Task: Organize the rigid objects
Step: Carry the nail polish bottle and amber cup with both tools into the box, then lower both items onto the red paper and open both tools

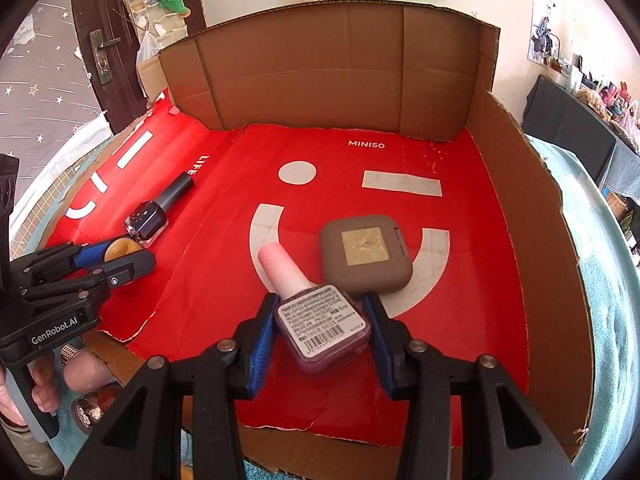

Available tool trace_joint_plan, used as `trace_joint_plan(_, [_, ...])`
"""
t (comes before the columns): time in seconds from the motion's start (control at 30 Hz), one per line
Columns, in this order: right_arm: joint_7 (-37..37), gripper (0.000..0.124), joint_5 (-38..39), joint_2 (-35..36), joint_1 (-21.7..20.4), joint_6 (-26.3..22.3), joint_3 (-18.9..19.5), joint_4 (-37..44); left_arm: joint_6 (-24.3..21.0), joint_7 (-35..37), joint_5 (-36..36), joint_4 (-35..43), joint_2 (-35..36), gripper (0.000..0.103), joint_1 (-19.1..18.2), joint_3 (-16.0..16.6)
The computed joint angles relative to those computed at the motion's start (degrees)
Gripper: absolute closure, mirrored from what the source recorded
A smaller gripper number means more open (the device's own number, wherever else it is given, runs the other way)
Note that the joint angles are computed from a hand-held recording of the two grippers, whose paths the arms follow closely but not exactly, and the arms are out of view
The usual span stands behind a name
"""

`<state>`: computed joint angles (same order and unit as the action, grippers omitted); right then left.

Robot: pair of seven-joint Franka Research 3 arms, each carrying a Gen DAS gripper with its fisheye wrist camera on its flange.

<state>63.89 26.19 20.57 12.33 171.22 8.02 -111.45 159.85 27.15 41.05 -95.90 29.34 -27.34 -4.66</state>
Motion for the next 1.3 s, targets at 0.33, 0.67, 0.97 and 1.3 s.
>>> trace_joint_plan(0.33, [-0.05,0.078,0.02,-0.01,0.03,-0.04,-0.04,-0.02,-0.26,0.1,-0.07,0.53,0.37,0.067,-0.24,0.14])
trace_joint_plan(0.67, [0.01,0.078,-0.18,0.07,0.11,-0.08,-0.15,0.09,-2.4,-0.93,1.59,1.36,0.65,0.036,-0.77,0.5])
trace_joint_plan(0.97, [-1.74,0.076,2.04,0.13,-1.07,0.05,1.31,0.16,-2.31,-2.09,2.59,0.68,0.08,0.036,-0.81,0.71])
trace_joint_plan(1.3, [-5.89,0.067,6.68,-1.45,-2.68,1.5,3.72,-1.51,-2.39,-5.28,7.33,-0.12,-1.41,0.029,-1.52,1.01])
